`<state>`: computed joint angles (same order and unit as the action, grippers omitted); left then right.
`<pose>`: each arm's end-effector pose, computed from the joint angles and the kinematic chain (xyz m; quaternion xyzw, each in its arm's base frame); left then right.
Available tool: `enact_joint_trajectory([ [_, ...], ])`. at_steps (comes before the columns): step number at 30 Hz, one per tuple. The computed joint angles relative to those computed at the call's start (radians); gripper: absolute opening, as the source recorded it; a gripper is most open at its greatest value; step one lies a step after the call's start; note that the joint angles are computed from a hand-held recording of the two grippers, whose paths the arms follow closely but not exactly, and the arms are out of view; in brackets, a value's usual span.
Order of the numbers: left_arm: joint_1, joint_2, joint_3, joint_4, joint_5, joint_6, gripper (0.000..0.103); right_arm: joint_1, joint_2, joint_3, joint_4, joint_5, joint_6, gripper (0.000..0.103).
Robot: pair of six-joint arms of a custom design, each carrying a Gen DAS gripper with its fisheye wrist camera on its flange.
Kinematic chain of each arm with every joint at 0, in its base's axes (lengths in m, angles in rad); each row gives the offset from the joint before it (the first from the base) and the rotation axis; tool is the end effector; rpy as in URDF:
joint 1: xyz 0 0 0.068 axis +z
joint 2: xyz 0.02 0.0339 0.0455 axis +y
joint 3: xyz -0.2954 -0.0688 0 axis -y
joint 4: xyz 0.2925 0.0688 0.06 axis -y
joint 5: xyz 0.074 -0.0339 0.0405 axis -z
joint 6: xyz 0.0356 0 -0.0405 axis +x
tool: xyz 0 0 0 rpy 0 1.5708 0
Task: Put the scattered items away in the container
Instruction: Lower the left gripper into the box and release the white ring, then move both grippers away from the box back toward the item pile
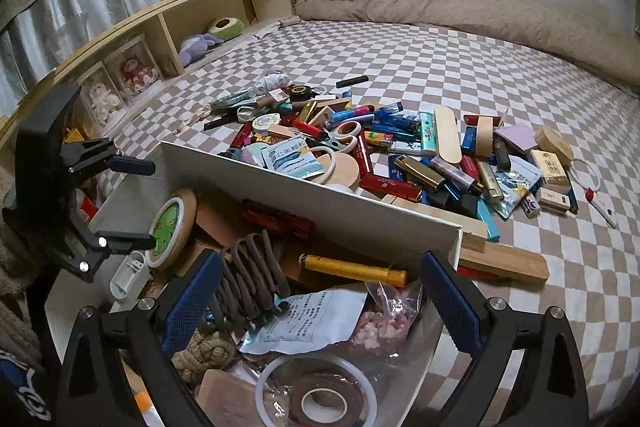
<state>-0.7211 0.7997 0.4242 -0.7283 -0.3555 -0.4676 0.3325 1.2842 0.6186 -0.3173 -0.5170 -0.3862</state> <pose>0.1258 -0.0941 0.1780 0.0805 0.9550 0.0150 0.2850 0.2417 0.1021 0.1761 -0.3947 0.8402 0.2371 0.2866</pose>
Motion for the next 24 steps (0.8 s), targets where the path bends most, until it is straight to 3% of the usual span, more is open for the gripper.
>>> enact_joint_trajectory([
  [10, 0.047, -0.089, -0.009, 0.036, 0.004, -0.025, 0.093, 0.012, -0.019, -0.014, 0.016, 0.008, 0.003, 0.099],
  [15, 0.016, -0.124, -0.006, 0.038, -0.043, -0.063, 0.102, 0.012, -0.039, -0.029, 0.034, 0.012, 0.007, 0.101],
  [24, -0.008, -0.200, 0.007, -0.018, -0.107, -0.135, 0.103, 0.026, -0.118, -0.061, 0.037, 0.014, -0.012, 0.103],
])
